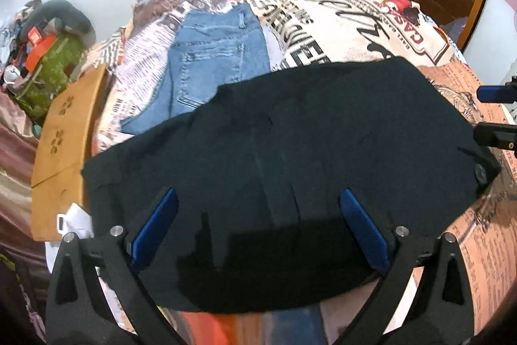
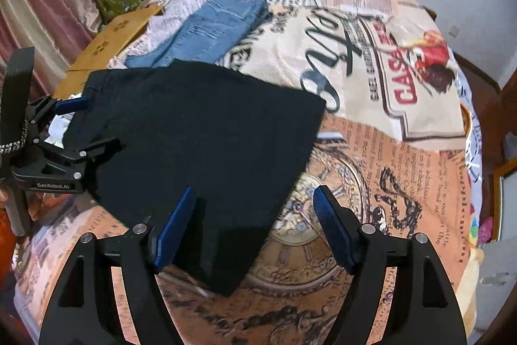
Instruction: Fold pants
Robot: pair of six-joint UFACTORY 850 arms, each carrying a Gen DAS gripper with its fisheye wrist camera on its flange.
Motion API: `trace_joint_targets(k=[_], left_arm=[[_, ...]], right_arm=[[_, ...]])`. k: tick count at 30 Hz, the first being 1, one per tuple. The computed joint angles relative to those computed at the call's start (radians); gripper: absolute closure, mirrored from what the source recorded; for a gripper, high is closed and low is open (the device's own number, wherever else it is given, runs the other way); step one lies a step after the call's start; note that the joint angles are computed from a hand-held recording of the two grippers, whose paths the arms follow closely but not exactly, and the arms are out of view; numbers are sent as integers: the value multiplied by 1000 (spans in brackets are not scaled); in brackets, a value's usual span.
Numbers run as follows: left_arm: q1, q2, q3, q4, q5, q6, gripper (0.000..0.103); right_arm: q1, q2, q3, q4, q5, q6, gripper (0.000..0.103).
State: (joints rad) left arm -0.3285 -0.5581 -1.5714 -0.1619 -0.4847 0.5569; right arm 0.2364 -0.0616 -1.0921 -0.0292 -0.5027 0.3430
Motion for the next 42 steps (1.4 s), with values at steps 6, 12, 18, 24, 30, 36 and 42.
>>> trace_joint_targets(k=[6,12,18,24,30,36,42], left_arm=[[57,71,55,-118,60,93,2],[145,85,55,-197,66,95,2],[258,-19,-63,-171,-83,-115,2],[348,-126,-153,-298,-261,-188,2],[382,-173,-157,-412,-394,-155,2],[390,-240,-188,-532,-563,-123,2],[368,-296,-243,-507,-549,-141,1]], right_arm=[[43,4,-48,-84,43,100,25],[88,-44,-117,-154,82,192,20],[114,-125,-179,-66,99,126,20],[131,-224,-246,-36,25,89,20],[138,-280,-271,-53,-56,68,20],[132,-269,-251,-18,-50,13,17],[134,-269,-249,-19,-37,16,17]])
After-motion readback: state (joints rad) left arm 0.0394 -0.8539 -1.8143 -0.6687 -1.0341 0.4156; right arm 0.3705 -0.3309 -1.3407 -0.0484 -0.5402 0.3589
